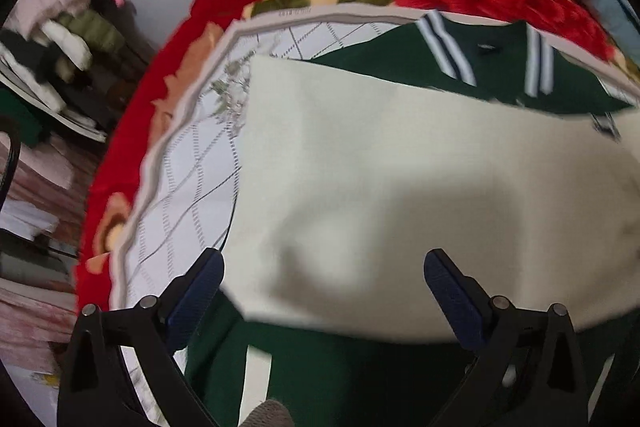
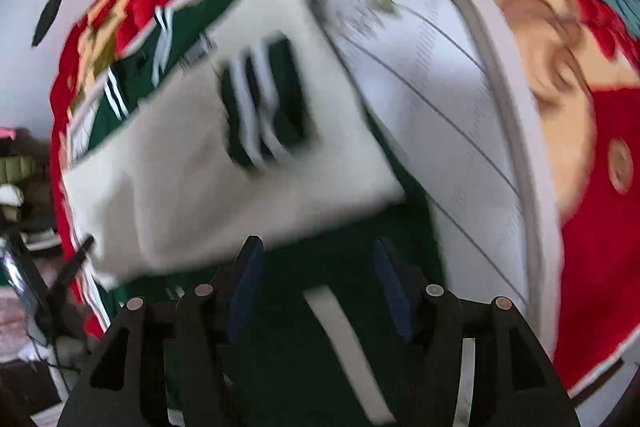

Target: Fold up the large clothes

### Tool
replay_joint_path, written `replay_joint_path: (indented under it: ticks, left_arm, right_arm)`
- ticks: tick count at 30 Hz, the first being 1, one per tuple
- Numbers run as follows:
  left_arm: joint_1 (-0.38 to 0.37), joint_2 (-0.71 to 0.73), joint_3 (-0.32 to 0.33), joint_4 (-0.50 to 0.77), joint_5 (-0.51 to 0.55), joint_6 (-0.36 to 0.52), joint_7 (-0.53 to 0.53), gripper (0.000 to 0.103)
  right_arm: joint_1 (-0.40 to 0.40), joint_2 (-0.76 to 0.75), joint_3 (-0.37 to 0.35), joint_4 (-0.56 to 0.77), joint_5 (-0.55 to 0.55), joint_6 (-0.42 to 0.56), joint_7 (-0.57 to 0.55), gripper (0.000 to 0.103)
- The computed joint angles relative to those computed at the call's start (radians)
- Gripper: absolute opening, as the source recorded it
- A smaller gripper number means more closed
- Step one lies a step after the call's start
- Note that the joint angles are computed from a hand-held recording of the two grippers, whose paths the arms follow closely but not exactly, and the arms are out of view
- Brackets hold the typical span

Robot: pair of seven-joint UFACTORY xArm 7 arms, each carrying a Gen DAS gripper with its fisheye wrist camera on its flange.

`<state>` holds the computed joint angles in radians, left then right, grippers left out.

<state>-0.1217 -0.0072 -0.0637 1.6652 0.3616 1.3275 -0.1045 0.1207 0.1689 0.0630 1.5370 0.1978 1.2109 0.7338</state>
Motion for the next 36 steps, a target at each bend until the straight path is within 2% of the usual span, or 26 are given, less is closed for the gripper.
replay_joint_path:
  ticks: [3, 4, 5, 6, 7, 9, 11, 13, 15, 17, 19, 22, 26, 29, 31, 34, 36]
  left_arm:
    - [-0.041, -0.118, -0.058, -0.11, 0.099, 0.032, -0.075, 0.103]
    - [-0.052, -0.146, -0.083, -0.135, 0.138, 0.055, -0.098, 0.103]
    - [-0.067, -0.181, -0.116, -0.168, 0.175, 0.088, -0.127, 0.103]
    - [-0.079, -0.206, -0.146, -0.19, 0.206, 0.129, -0.15, 0.103]
    - [-0.097, -0.235, -0.192, -0.214, 0.241, 0.197, -0.189, 0.103]
    - [-0.128, -0.255, -0.256, -0.217, 0.264, 0.326, -0.239, 0.103]
    - [-0.17, -0.256, -0.345, -0.191, 0.263, 0.518, -0.325, 0.103]
    - [-0.214, -0.235, -0.398, -0.147, 0.24, 0.653, -0.41, 0.103]
    - [-0.271, -0.177, -0.482, -0.07, 0.219, 0.808, -0.533, 0.103]
    - [-0.339, -0.093, -0.564, 0.011, 0.231, 0.92, -0.652, 0.103]
    - [-0.426, 0.011, -0.632, 0.085, 0.283, 1.004, -0.747, 0.103]
    - [-0.562, 0.149, -0.674, 0.141, 0.36, 1.072, -0.835, 0.103]
    - [-0.655, 0.257, -0.639, 0.16, 0.35, 1.101, -0.894, 0.103]
    - [-0.654, 0.271, -0.58, 0.113, 0.323, 1.082, -0.916, 0.103]
    - [-0.655, 0.268, -0.538, 0.091, 0.347, 1.076, -0.92, 0.103]
    - [-0.653, 0.249, -0.483, 0.064, 0.365, 1.064, -0.895, 0.103]
    - [-0.63, 0.202, -0.442, 0.016, 0.351, 1.019, -0.867, 0.102]
  right_arm:
    - [-0.002, -0.102, -0.003, -0.109, -0.014, 0.081, -0.009, 0.06]
    - [-0.005, -0.131, -0.006, -0.139, -0.019, 0.098, -0.02, 0.063]
    - [-0.009, -0.159, -0.009, -0.172, -0.025, 0.104, -0.032, 0.073]
    - [-0.016, -0.2, -0.015, -0.22, -0.03, 0.11, -0.058, 0.077]
    - [-0.022, -0.233, -0.021, -0.256, -0.034, 0.115, -0.086, 0.081]
    - [-0.038, -0.294, -0.036, -0.33, -0.049, 0.12, -0.164, 0.081]
    - [-0.052, -0.324, -0.05, -0.366, -0.055, 0.133, -0.243, 0.081]
    - [-0.073, -0.364, -0.068, -0.392, -0.073, 0.162, -0.322, 0.081]
    - [-0.095, -0.406, -0.085, -0.421, -0.089, 0.182, -0.394, 0.081]
    - [-0.118, -0.442, -0.101, -0.451, -0.098, 0.198, -0.441, 0.081]
    - [-0.147, -0.482, -0.116, -0.49, -0.121, 0.215, -0.482, 0.081]
    - [-0.189, -0.524, -0.137, -0.539, -0.132, 0.23, -0.503, 0.081]
    - [-0.238, -0.542, -0.163, -0.573, -0.144, 0.258, -0.529, 0.081]
    - [-0.251, -0.522, -0.163, -0.574, -0.165, 0.25, -0.576, 0.081]
    - [-0.256, -0.508, -0.161, -0.57, -0.17, 0.234, -0.6, 0.081]
    - [-0.259, -0.486, -0.164, -0.571, -0.147, 0.199, -0.629, 0.081]
    - [-0.255, -0.466, -0.167, -0.571, -0.106, 0.168, -0.648, 0.081]
